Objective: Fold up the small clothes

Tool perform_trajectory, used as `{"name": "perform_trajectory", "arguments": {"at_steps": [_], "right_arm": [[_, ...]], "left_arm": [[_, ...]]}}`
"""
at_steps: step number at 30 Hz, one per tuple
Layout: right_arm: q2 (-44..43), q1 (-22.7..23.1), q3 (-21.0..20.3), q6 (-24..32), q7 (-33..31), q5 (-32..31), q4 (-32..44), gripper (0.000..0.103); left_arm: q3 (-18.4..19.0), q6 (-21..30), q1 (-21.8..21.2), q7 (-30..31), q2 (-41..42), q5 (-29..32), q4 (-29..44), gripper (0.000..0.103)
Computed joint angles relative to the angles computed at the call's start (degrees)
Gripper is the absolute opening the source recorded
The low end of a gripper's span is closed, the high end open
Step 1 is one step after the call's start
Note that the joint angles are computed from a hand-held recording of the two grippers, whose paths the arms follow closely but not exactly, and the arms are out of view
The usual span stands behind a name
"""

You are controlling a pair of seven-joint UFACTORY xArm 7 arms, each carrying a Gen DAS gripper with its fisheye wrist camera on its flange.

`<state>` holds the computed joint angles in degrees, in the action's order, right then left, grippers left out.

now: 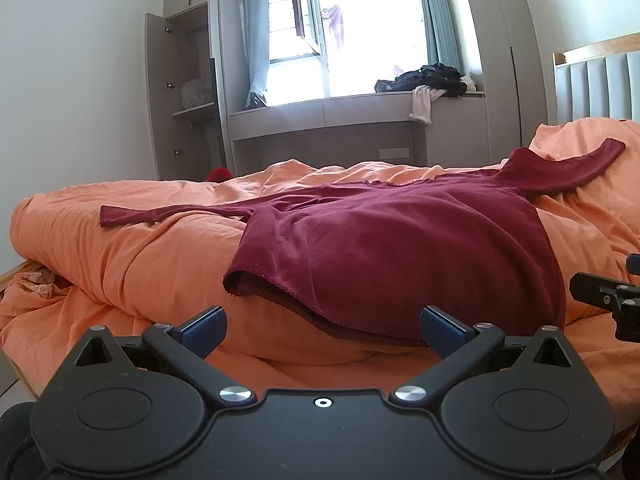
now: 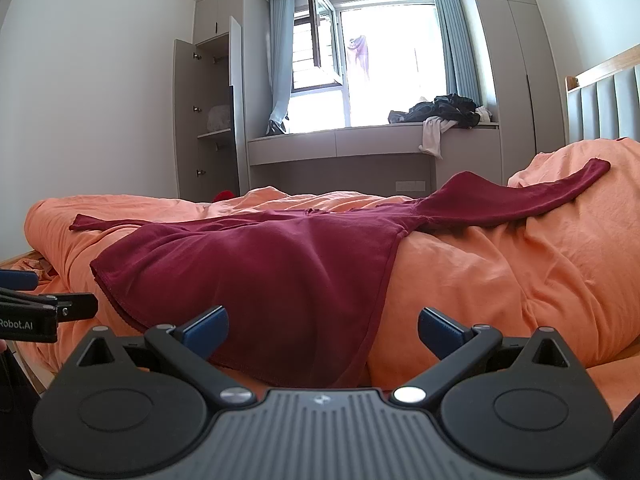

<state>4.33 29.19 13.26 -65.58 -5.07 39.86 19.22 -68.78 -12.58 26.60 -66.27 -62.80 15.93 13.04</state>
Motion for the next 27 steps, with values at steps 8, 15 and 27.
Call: {"name": "perform_trajectory", "arguments": {"at_steps": [8, 15, 27], "right_arm": [[0.4, -0.1, -0.2, -1.0, 0.3, -0.8, -0.2, 0.103], [0.5, 0.0, -0.1, -1.0, 0.2, -0.5, -0.1, 0.103], [0.6, 0.1, -0.1, -0.9, 0.1, -0.2, 0.0, 0.103]], "left_arm": [[0.0, -0.5, 0.2, 0.0, 0.1, 0.0, -0.2, 0.103], [-0.2, -0.4, 0.2, -0.1, 0.0, -0.1, -0.2, 0.103], [-0.2, -0.4, 0.2, -0.1, 0.1, -0.1, -0.2, 0.103]]}}
